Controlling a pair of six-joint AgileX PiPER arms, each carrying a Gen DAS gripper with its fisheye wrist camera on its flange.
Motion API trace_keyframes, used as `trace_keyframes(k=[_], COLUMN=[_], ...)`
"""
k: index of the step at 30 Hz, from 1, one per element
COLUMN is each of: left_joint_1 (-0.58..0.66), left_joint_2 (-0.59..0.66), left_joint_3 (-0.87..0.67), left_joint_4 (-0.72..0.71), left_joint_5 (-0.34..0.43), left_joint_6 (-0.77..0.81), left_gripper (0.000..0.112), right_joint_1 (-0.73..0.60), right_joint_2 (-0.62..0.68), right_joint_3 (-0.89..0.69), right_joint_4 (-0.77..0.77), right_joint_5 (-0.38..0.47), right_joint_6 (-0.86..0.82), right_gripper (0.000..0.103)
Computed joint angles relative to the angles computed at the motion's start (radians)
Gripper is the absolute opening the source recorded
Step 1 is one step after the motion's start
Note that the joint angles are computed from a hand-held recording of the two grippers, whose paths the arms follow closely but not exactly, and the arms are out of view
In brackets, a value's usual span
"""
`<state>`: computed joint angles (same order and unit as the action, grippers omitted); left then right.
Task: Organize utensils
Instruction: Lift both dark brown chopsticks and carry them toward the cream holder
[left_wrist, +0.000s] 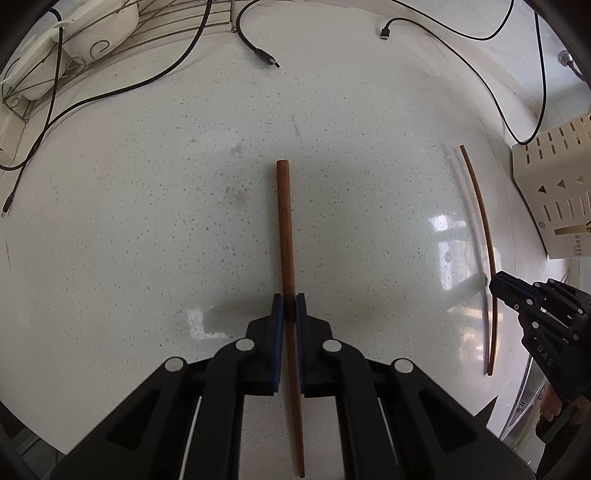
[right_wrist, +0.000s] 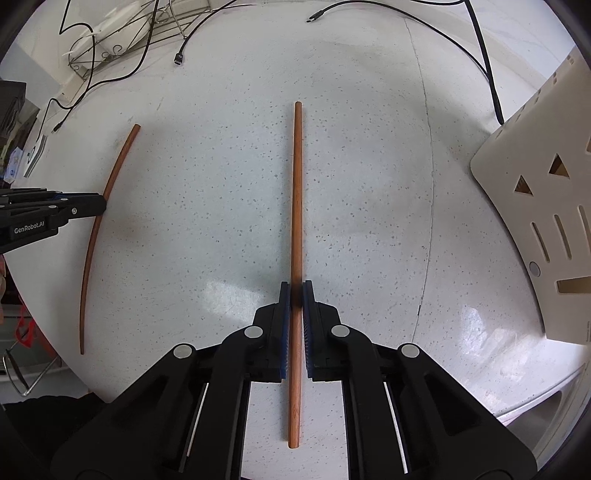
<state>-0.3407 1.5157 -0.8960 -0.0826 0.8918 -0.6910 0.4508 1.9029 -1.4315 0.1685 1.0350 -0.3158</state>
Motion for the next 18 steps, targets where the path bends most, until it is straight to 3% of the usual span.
trace_keyframes(k=[8,18], left_joint_1=[0.009,0.041], left_joint_2=[-0.097,-0.176], left_joint_3=[0.05,-0.008], left_joint_4=[-0.024,-0.022], left_joint_5=[-0.041,-0.035], left_joint_6=[-0.007,-0.007], left_gripper=[0.006,0.006], right_joint_1=[-0.08,-0.128], right_joint_2=[-0.069,-0.149], right_joint_3=[0.049,0.076], right_joint_4=[0.08,0.123], right_joint_5=[-0.03,-0.059], right_joint_6=[-0.061,-0.08], right_gripper=[0.006,0.006])
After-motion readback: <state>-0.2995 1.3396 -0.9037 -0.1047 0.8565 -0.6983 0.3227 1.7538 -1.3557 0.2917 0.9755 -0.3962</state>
